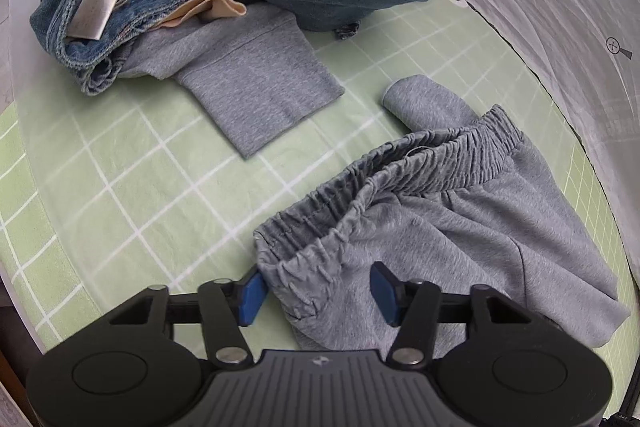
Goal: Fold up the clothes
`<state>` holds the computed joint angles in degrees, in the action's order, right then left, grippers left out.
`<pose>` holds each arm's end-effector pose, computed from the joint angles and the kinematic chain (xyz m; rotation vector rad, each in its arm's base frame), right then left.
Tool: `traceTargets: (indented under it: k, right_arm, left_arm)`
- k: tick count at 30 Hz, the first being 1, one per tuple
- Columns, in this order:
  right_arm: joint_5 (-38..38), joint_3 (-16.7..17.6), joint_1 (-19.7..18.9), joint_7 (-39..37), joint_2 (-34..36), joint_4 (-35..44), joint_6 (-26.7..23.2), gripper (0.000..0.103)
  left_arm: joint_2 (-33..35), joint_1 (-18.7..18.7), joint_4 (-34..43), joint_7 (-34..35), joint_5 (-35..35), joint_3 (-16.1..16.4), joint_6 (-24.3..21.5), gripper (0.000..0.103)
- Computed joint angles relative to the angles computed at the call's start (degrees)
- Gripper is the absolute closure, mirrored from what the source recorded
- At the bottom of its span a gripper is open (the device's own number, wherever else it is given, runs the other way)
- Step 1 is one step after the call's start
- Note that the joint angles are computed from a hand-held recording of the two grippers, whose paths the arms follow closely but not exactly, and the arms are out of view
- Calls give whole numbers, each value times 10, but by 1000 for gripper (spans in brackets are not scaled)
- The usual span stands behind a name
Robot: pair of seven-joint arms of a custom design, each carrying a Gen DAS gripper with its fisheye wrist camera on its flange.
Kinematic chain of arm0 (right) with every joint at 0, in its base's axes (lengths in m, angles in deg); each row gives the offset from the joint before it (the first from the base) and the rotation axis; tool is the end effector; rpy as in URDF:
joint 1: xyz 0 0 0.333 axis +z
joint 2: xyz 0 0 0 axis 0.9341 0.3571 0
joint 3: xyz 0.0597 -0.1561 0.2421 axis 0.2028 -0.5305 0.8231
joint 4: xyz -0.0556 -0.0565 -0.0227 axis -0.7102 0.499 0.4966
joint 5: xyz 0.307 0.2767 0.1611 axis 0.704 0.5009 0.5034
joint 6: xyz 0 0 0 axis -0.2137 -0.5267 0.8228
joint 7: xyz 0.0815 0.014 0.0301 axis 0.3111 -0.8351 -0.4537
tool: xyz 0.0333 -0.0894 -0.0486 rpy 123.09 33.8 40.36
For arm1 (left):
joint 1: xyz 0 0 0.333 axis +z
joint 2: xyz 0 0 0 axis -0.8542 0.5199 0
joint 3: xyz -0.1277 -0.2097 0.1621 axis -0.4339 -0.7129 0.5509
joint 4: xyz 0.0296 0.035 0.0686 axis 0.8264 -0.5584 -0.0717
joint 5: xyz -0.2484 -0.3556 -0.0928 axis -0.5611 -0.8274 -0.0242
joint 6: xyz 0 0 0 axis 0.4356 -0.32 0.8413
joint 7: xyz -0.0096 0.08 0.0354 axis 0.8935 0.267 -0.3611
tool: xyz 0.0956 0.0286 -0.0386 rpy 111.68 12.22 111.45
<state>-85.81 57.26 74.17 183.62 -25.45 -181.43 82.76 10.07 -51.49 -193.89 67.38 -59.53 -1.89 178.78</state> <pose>0.6820 0.0217 0.4329 -1.5249 2.2451 -0.5620 0.3995 0.0089 0.4367 -2.8047 0.7055 -0.4867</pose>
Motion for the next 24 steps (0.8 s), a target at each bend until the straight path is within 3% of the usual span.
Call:
traceTargets:
  k: [2, 5, 9, 14, 19, 20, 21, 24]
  right_arm:
    - [0, -1, -3, -9, -14, -18, 10, 100]
    - [-25, -3, -5, -1, -55, -64, 26, 102]
    - [-46, 3, -19, 7, -136, -146, 31, 102]
    - [-16, 14, -31, -64, -253, -258, -7, 102]
    - [46, 10, -38, -108, -304, -310, -24, 98]
    - [56, 8, -41, -112, -312, -316, -12, 89]
    - [62, 6, -45, -118, -321, -322, 4, 71]
    - [73, 0, -62, -137, -339, -341, 62, 60]
  left_arm:
    - [4, 5, 4, 6, 11, -3, 2, 87]
    - [-6, 17, 0, 4, 25, -5, 10, 92]
    - [-35, 43, -8, 0, 62, -13, 8, 93]
    - [-48, 62, -12, -10, 73, -9, 4, 93]
    - [-37, 44, -10, 0, 61, -5, -12, 87]
    - [-38, 39, -11, 4, 60, -7, -13, 84]
    - [-41, 35, -12, 6, 61, -10, -15, 75]
    - [-55, 28, -16, 0, 69, -24, -17, 62]
